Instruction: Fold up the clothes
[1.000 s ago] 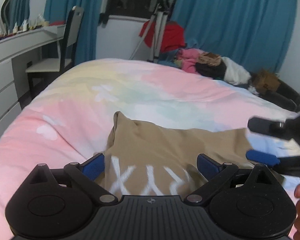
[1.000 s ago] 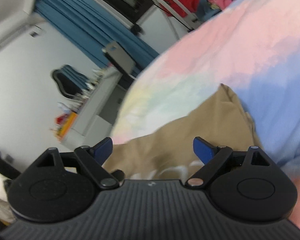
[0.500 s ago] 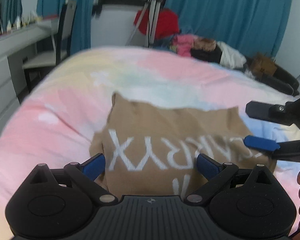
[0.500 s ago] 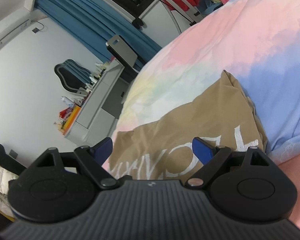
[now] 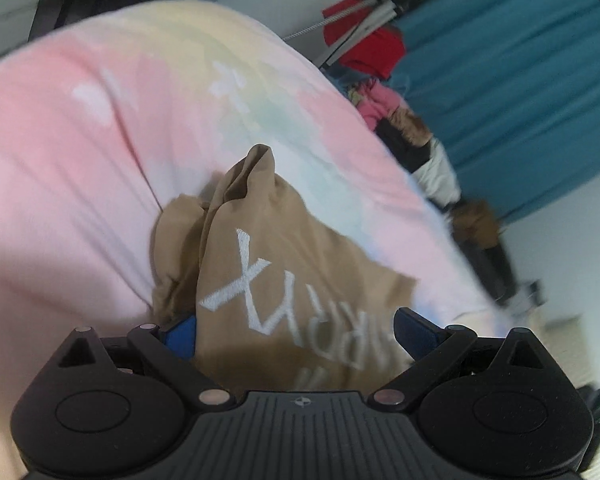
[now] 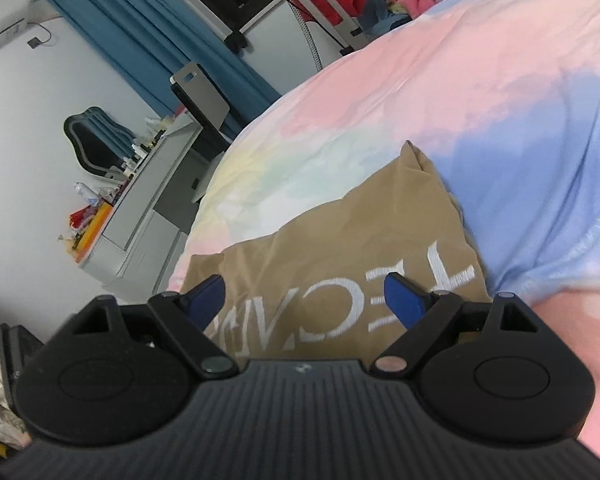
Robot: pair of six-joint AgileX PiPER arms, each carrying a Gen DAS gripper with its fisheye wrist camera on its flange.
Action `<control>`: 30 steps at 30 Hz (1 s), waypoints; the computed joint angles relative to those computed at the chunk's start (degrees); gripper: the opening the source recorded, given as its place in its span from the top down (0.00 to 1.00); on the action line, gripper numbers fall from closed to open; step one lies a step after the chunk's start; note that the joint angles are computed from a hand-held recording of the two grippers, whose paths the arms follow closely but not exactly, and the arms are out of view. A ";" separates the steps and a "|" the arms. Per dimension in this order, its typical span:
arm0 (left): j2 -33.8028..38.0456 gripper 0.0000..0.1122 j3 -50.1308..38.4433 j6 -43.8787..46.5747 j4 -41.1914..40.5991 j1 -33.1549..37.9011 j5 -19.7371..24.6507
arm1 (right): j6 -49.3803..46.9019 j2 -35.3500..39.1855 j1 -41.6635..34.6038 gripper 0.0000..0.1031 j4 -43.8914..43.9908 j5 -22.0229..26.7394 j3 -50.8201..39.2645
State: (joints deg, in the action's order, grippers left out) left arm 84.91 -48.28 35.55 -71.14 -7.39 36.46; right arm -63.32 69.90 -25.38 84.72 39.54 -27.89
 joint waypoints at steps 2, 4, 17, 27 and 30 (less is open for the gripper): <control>-1.06 0.12 1.20 -0.55 -2.47 2.07 2.77 | 2.56 -2.11 -0.32 0.14 -1.97 0.30 0.51; -2.04 0.12 2.55 -0.31 -5.27 4.10 5.76 | 4.19 -3.72 -1.01 0.14 -2.85 1.65 1.10; -2.61 0.12 4.83 -9.47 -3.50 2.19 7.39 | 12.39 -4.10 -5.02 0.15 -3.90 6.29 3.27; 8.26 0.32 7.52 2.29 -20.63 0.33 3.79 | 12.47 -3.48 -3.46 0.14 -2.62 4.83 3.80; 8.89 0.46 8.14 4.93 -24.48 -0.77 1.79 | 12.38 -3.88 -2.83 0.14 -2.52 4.07 3.91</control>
